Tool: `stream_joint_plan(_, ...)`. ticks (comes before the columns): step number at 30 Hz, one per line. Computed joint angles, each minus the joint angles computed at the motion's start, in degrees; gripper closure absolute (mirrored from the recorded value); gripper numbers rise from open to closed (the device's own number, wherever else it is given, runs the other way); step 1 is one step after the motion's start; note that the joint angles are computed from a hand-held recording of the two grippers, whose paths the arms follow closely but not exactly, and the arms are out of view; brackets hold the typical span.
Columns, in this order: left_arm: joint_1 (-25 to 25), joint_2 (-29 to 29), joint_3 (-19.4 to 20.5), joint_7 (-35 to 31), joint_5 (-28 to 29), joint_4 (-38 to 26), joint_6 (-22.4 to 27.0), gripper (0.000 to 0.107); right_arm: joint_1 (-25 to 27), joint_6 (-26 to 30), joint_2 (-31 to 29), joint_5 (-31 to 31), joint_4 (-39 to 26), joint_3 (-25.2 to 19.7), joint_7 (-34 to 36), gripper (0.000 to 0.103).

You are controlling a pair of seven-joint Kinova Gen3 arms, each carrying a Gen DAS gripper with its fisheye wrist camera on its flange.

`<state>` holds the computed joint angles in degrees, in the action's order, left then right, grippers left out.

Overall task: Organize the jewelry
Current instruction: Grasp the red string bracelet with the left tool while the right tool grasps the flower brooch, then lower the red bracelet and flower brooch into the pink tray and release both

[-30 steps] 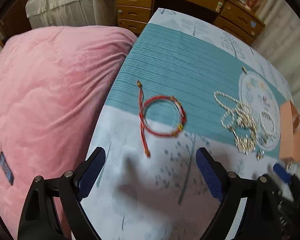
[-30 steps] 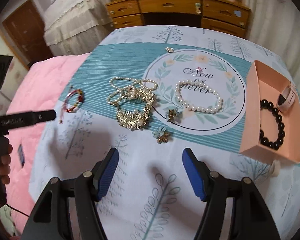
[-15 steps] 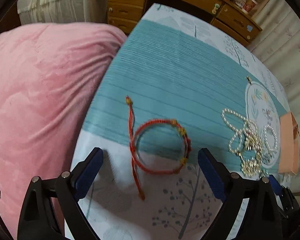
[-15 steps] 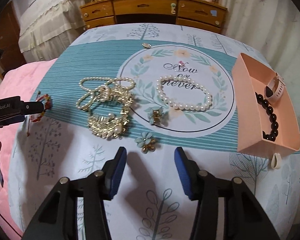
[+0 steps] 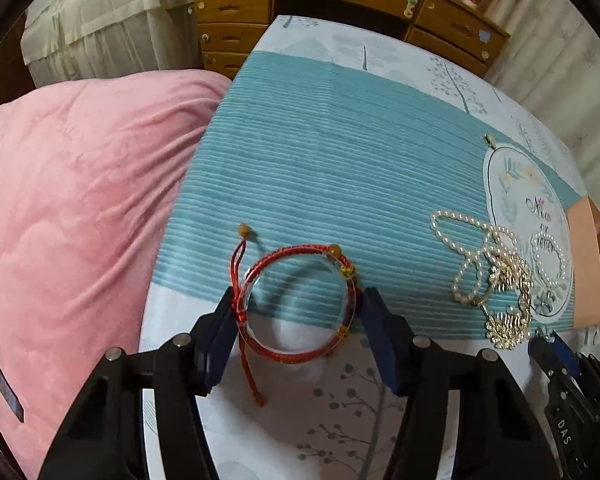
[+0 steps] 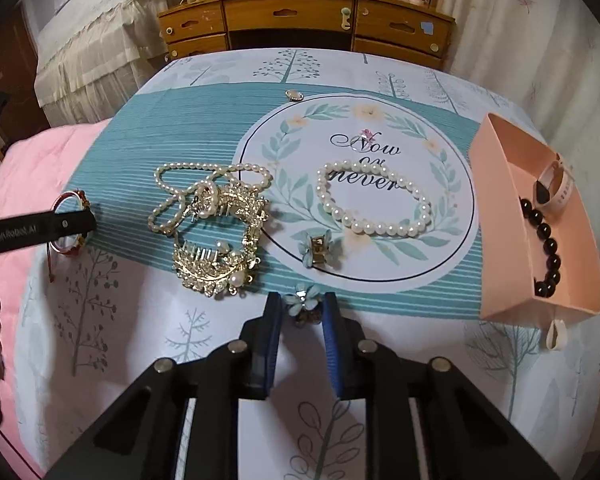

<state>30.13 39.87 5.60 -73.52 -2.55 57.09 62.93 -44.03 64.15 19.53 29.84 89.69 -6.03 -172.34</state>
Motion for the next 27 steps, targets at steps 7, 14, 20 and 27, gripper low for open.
stream_joint_plan(7,0.2,0.7,-0.1,0.6,0.2,-2.6,4.3,0.049,-0.1,-1.5,-2.3,0.4,1.8,-0.3,-2.6,0.085)
stream_joint_plan(14,1.4,-1.1,0.3,0.3,-0.3,-2.0,7.1,0.049,-0.3,-2.1,-6.5,2.9,4.3,-1.6,-6.6,0.085)
stream_joint_plan(20,4.1,-2.1,1.5,-0.5,-0.1,-5.6,11.4,0.049,0.8,-1.7,-11.7,5.9,7.4,-4.0,-8.4,0.085)
stream_joint_plan(27,11.5,-0.5,0.8,2.3,-2.2,-16.5,17.7,0.049,4.9,-0.6,-18.5,7.3,10.5,-7.5,-1.9,0.085)
